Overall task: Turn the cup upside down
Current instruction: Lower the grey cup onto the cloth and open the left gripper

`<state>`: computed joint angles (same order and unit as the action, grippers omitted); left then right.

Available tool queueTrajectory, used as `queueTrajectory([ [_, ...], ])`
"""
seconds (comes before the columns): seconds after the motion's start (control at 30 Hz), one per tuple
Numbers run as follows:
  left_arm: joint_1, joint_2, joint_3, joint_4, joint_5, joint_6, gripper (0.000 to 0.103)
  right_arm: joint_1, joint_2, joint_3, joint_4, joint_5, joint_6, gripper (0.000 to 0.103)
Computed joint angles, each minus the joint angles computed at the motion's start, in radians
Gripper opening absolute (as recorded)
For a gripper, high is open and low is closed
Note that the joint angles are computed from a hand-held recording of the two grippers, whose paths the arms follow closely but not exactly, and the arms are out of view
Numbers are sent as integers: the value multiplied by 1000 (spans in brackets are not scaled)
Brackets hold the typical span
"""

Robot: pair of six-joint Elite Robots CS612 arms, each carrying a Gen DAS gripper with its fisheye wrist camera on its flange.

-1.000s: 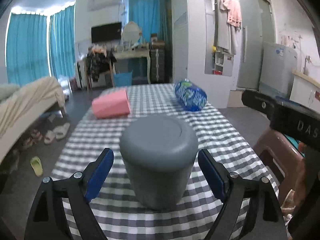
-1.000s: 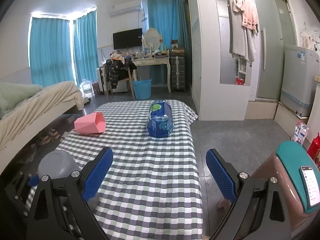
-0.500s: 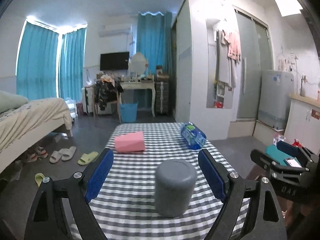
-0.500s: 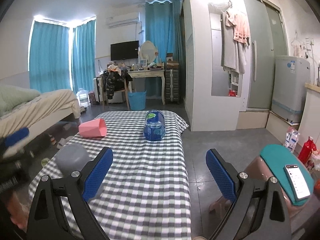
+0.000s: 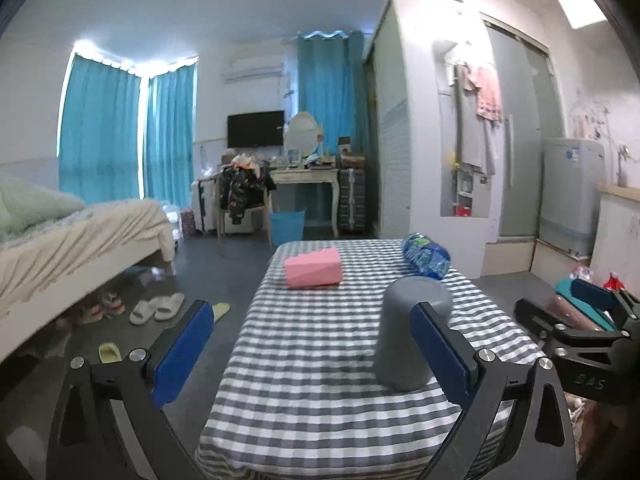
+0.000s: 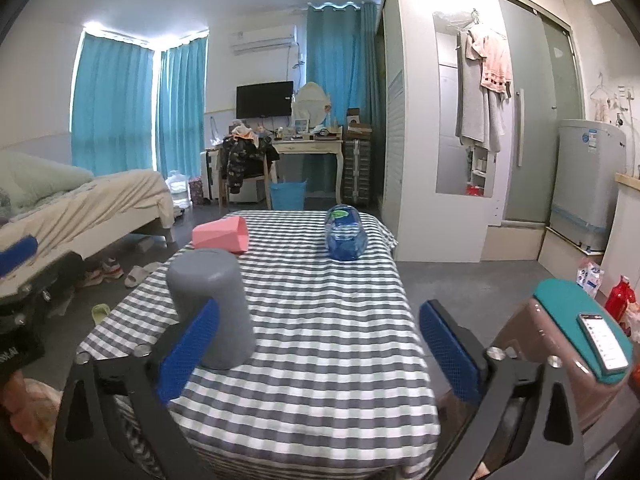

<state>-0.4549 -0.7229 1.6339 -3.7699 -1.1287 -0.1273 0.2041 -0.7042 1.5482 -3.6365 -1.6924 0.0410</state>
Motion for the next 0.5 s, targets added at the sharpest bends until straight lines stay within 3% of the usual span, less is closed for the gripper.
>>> queueTrajectory([
  [0.13, 12, 17, -10, 3, 4, -52, 103, 6, 16, -15, -27, -17, -15, 103],
  [0.5, 16, 34, -20, -1, -1, -52, 103, 10, 34, -29, -18, -25, -28, 103],
])
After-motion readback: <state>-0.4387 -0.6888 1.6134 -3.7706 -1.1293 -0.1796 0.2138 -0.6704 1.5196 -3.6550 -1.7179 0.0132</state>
